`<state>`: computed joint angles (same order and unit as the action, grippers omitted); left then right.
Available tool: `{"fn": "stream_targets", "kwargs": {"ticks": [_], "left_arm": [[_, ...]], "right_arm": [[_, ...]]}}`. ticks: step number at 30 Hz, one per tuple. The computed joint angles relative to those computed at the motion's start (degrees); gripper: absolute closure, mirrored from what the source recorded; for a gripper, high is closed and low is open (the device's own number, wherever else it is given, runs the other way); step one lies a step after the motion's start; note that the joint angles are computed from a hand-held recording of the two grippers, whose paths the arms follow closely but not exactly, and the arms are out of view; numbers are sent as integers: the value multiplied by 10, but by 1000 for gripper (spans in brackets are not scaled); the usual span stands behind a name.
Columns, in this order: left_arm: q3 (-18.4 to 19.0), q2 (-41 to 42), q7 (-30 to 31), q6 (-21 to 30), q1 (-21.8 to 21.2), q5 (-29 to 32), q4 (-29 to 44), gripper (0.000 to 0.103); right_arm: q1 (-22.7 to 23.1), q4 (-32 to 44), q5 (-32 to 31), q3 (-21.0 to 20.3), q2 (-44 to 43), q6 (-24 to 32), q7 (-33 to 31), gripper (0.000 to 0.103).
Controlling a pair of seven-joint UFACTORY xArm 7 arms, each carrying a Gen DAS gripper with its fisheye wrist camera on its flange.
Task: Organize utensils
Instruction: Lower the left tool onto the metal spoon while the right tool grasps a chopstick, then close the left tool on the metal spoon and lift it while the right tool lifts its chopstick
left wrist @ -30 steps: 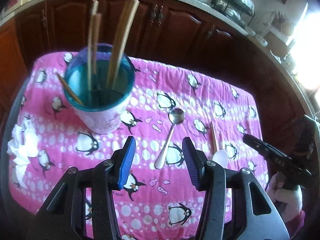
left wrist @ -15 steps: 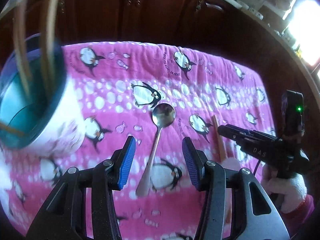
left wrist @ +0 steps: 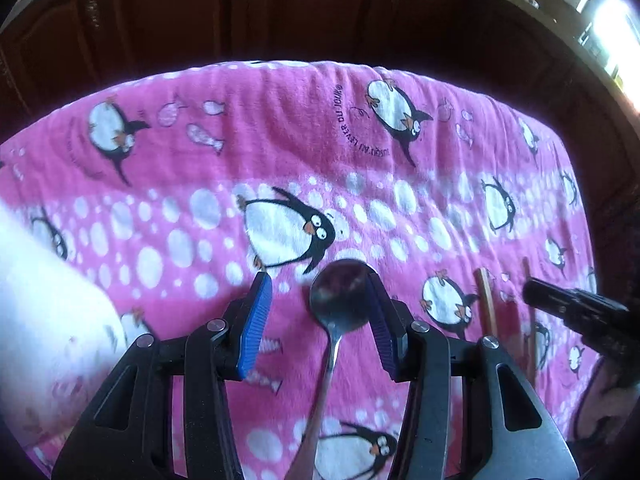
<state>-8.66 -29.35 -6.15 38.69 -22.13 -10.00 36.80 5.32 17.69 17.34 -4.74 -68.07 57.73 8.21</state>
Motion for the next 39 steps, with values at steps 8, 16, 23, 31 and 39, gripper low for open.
{"fn": "stream_targets", "kwargs": {"ticks": [8, 16, 23, 31, 39], "left_arm": [[-7, 32, 23, -3, -10, 9, 19, 83], [14, -7, 40, 16, -35, -42, -1, 99], [8, -19, 35, 30, -24, -44, -5, 97], [5, 26, 54, 25, -22, -39, 18, 80], [8, -12, 73, 19, -45, -67, 1, 100]], "right_arm": [[-37, -8, 0, -46, -11, 22, -24, 96], [-57, -3, 5, -42, 4, 28, -29, 96], [-48, 5, 12, -35, 41, 7, -36, 95], [-45, 11, 17, -44, 59, 8, -52, 95], [-47, 15, 12, -29, 42, 14, -66, 95]]}}
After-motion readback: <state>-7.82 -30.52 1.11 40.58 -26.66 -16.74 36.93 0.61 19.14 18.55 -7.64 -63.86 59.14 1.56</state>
